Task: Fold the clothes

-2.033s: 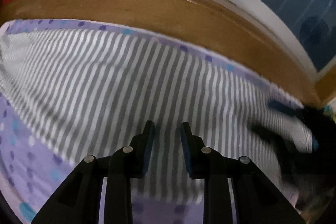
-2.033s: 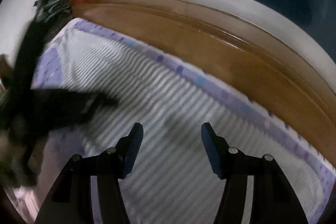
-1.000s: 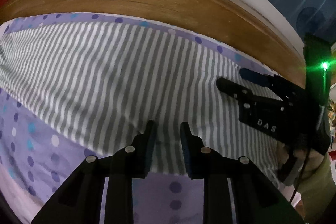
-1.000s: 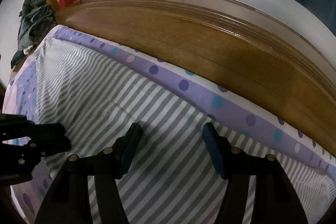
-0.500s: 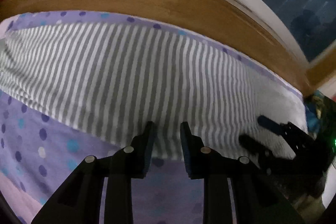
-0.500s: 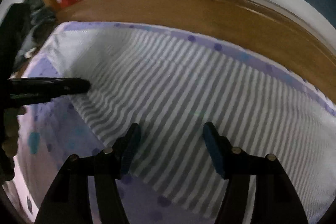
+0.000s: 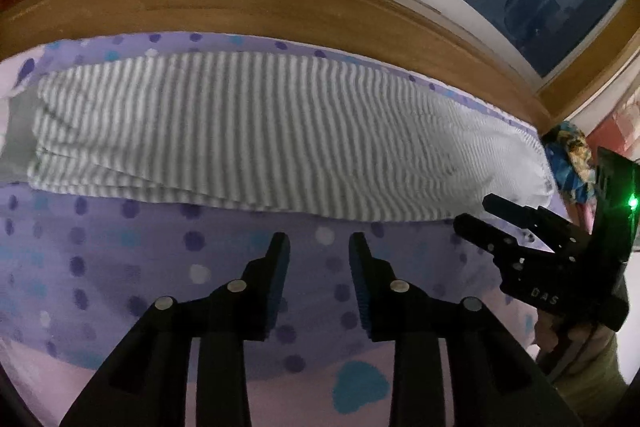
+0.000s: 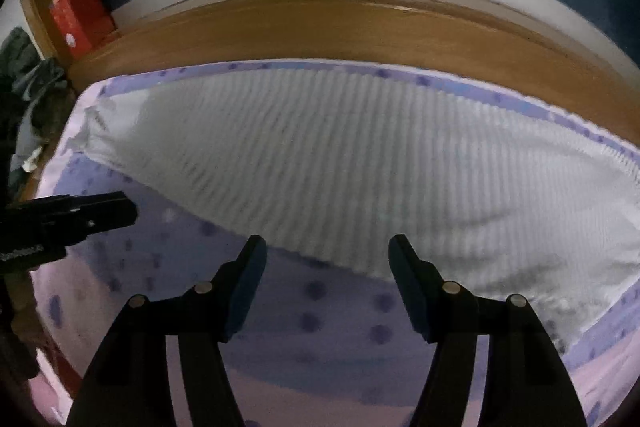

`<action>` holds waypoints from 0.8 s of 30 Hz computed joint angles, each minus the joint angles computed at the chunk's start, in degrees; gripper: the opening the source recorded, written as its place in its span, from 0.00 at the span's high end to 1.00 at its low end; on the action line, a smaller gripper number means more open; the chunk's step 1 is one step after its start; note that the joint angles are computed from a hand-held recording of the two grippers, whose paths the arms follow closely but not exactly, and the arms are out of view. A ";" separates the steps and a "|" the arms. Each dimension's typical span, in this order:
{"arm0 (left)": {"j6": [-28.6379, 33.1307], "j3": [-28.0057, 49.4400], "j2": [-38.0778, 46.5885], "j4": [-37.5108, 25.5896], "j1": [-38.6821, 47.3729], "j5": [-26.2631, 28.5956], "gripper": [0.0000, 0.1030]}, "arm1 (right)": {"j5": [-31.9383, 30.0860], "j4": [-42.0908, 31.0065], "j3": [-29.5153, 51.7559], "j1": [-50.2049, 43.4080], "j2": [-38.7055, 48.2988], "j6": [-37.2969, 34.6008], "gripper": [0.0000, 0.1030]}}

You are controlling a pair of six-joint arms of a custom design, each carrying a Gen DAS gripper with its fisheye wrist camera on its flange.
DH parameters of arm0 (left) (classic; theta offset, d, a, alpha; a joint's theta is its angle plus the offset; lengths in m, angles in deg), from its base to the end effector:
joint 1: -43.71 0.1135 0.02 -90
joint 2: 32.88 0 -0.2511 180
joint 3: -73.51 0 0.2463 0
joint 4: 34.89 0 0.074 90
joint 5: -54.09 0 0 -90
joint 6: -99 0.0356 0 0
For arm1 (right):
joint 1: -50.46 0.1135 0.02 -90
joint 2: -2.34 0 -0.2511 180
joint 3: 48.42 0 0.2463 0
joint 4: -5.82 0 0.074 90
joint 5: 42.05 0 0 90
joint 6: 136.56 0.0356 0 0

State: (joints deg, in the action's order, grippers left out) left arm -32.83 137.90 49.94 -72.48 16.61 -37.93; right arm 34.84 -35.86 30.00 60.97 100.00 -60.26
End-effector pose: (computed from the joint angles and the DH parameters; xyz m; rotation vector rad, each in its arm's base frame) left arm 0.2530 -0.1280 0.1939 -0.3476 2.5796 -0.4122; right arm 0.3317 0.0697 0.1862 -0.6246 2.5405 0.2815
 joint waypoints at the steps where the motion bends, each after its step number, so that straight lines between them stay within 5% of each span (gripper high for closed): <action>1: 0.81 -0.36 -0.87 -0.80 0.75 -0.16 0.70 | -0.18 -0.19 -0.07 0.70 -0.11 0.53 0.38; 11: -1.18 -3.82 -6.24 -6.42 4.90 -3.63 0.70 | -4.92 4.93 -3.66 7.21 -1.42 0.63 0.38; 15: 1.40 -7.27 -11.59 -8.54 9.78 -2.46 0.70 | -1.94 7.20 -4.17 12.31 -0.89 3.39 0.38; 18: 5.62 -9.11 -14.73 -9.05 15.07 -0.64 0.70 | -1.61 8.42 -5.01 15.78 -1.52 5.97 0.37; 24: 23.89 -10.25 -18.34 -11.53 33.28 9.36 0.70 | 4.98 11.29 -3.78 26.44 0.19 14.68 0.37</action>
State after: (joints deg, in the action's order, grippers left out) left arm -8.93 127.64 31.60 -84.01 49.89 -28.57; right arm 39.81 -24.56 26.21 87.41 100.18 -45.58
